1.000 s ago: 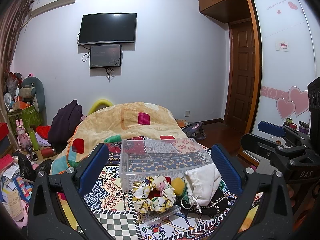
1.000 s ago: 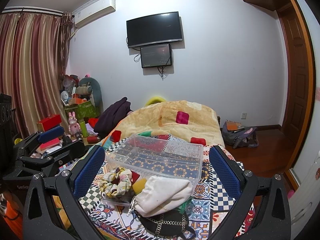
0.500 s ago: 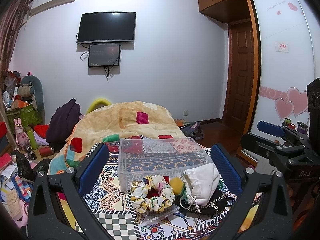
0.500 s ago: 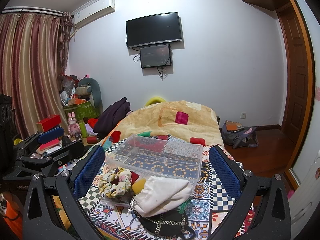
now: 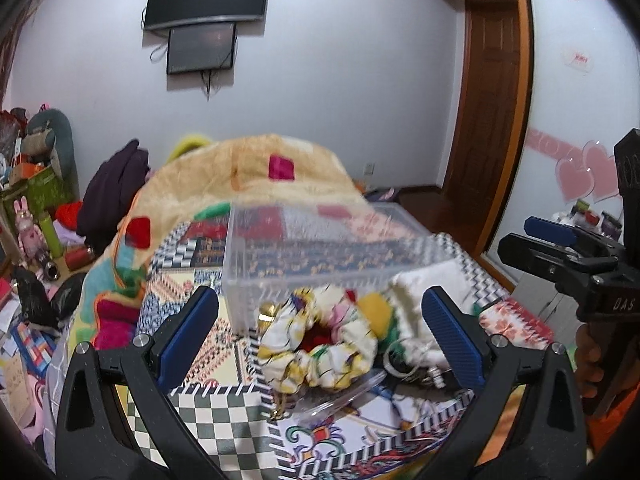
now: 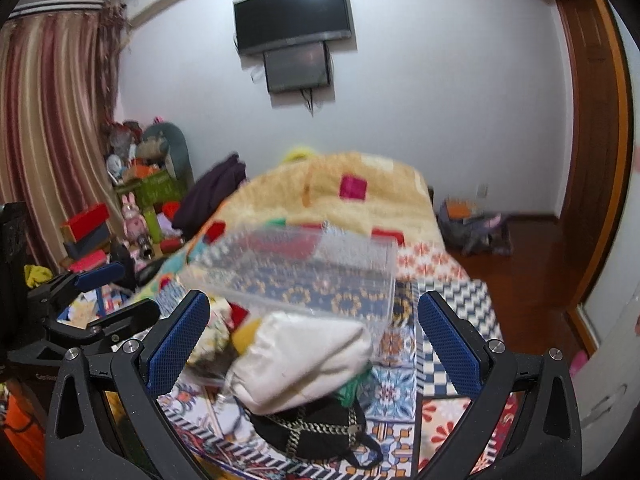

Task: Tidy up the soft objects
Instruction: 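Grasp the floral scrunchie with the left tool while the right tool grasps the white cloth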

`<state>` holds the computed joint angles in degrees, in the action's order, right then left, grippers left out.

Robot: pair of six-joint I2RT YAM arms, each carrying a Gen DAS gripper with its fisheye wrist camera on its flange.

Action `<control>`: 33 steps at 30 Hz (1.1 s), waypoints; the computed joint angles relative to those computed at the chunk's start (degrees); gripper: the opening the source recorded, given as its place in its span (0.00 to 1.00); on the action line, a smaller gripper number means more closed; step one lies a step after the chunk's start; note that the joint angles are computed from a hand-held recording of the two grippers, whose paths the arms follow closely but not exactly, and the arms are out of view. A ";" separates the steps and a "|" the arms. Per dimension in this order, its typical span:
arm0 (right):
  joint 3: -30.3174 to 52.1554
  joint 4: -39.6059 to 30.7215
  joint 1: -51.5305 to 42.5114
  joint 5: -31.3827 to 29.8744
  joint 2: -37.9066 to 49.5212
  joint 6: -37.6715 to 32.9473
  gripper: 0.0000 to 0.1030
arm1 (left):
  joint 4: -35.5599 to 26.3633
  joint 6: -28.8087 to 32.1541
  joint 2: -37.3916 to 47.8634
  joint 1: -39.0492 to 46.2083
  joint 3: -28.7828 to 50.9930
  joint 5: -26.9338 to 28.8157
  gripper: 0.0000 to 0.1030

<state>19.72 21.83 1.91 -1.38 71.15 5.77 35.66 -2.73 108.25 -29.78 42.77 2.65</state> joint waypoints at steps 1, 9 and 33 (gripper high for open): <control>0.21 0.30 -0.76 -0.92 1.67 -0.01 1.00 | 0.08 0.07 1.45 0.13 0.72 -0.34 1.00; 3.02 2.00 -4.16 -6.97 13.42 -0.32 0.99 | -2.51 0.20 9.07 2.73 6.03 1.62 0.77; 5.48 -0.04 -4.56 -11.09 17.62 -1.79 0.23 | -2.37 -0.26 9.81 5.11 5.03 5.59 0.27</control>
<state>25.19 21.79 -2.65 -12.46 88.78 3.98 33.29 -2.99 118.06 -24.66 47.79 8.24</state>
